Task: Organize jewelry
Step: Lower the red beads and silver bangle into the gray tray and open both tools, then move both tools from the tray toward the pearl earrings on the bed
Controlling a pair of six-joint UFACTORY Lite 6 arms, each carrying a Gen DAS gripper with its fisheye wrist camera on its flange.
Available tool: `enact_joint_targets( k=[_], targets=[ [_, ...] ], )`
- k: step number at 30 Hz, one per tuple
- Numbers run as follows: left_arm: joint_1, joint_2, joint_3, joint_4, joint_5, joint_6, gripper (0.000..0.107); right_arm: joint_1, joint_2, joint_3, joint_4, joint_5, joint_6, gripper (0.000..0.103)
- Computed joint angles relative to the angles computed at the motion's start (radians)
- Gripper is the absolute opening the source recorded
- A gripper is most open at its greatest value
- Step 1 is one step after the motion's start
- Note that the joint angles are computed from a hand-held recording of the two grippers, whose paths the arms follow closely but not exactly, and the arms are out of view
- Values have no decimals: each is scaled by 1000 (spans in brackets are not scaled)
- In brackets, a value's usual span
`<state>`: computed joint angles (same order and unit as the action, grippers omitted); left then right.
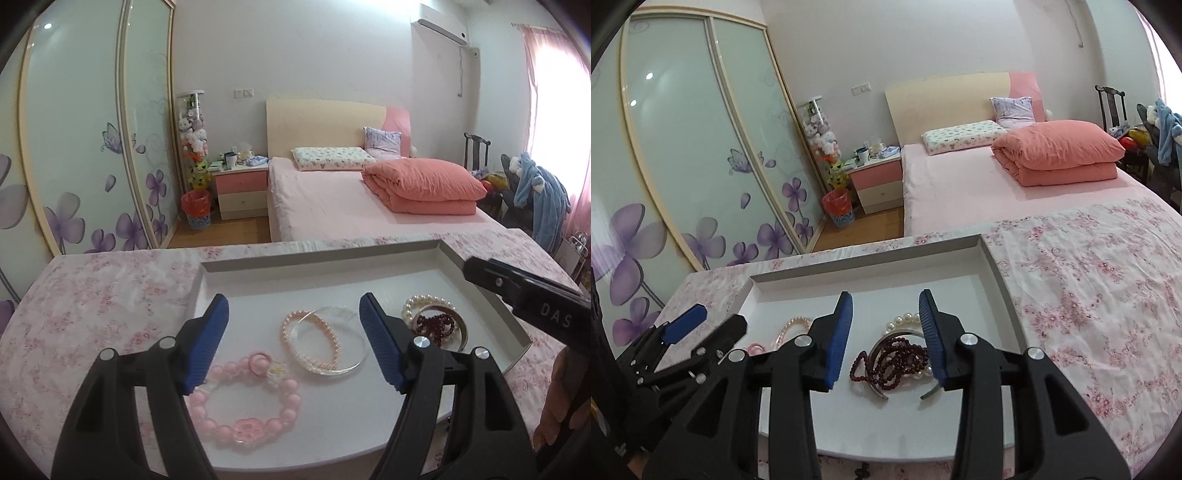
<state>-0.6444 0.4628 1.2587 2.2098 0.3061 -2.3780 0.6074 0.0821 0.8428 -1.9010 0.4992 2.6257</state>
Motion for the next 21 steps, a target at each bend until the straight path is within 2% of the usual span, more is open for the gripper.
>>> enact_joint_targets(
  k=[10,21],
  targets=[
    [-4,-155,-152,-15,27,4,72,60,-99,-73,93,46,-68,39],
    [-5,-340,-358,39,22,-68,72,177,-189,-150,225,113,-154,39]
  ],
)
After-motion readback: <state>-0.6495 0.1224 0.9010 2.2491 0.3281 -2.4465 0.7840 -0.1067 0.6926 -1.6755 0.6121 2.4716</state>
